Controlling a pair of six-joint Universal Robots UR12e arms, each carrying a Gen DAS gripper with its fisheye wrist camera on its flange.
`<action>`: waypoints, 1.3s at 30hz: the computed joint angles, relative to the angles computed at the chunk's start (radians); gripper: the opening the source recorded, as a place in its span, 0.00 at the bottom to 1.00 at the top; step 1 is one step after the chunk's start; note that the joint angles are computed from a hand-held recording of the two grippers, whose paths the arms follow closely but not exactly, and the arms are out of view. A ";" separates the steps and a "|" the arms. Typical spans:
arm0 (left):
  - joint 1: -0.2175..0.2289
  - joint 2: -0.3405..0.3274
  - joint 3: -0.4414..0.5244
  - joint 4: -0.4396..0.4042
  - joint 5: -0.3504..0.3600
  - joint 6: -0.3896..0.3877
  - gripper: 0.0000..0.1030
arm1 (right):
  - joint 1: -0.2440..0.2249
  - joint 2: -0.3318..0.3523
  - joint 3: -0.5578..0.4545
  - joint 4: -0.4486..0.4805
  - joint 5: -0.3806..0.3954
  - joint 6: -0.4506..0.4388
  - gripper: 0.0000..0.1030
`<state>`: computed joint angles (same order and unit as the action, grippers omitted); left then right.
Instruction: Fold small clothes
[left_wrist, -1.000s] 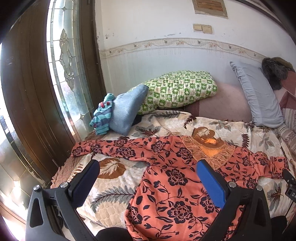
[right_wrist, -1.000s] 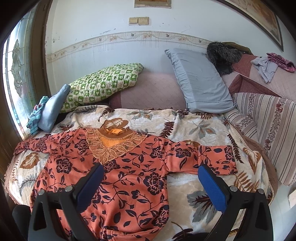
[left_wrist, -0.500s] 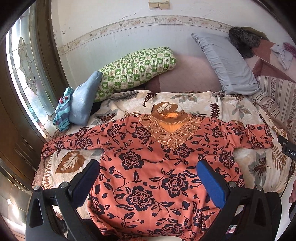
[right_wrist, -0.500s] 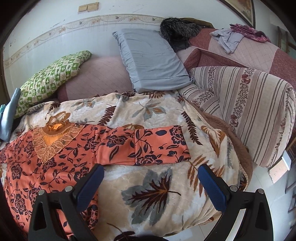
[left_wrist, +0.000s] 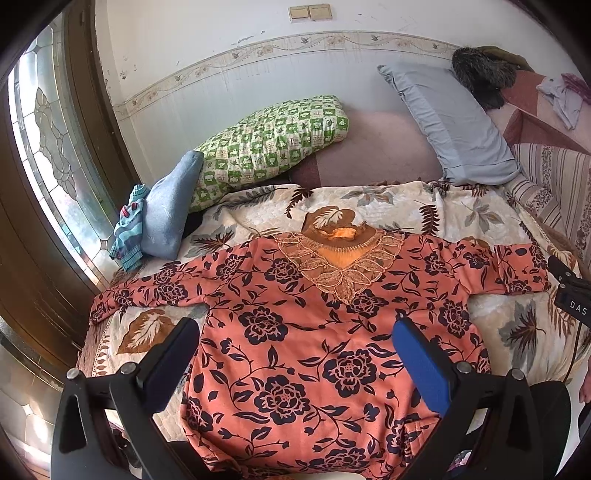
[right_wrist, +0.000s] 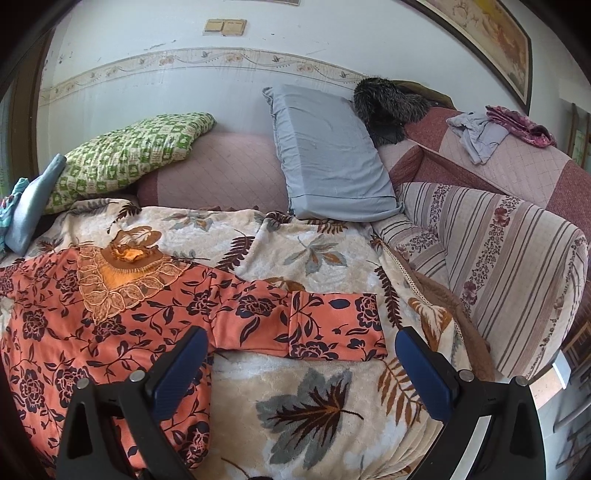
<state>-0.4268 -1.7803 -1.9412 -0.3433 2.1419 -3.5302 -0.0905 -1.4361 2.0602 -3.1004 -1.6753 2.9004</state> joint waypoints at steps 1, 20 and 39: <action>-0.001 -0.002 0.002 -0.001 0.000 0.002 1.00 | -0.002 0.001 -0.001 0.001 0.005 0.001 1.00; -0.005 -0.045 0.045 -0.042 -0.003 0.016 1.00 | -0.017 0.046 -0.024 0.009 0.020 0.013 0.99; 0.011 -0.070 0.051 -0.142 -0.059 -0.036 1.00 | -0.208 0.195 -0.110 0.104 0.283 0.144 0.99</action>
<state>-0.4155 -1.8507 -1.8907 -0.4856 2.0828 -3.5667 -0.2986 -1.2407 1.9498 -2.9959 -1.3919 3.0445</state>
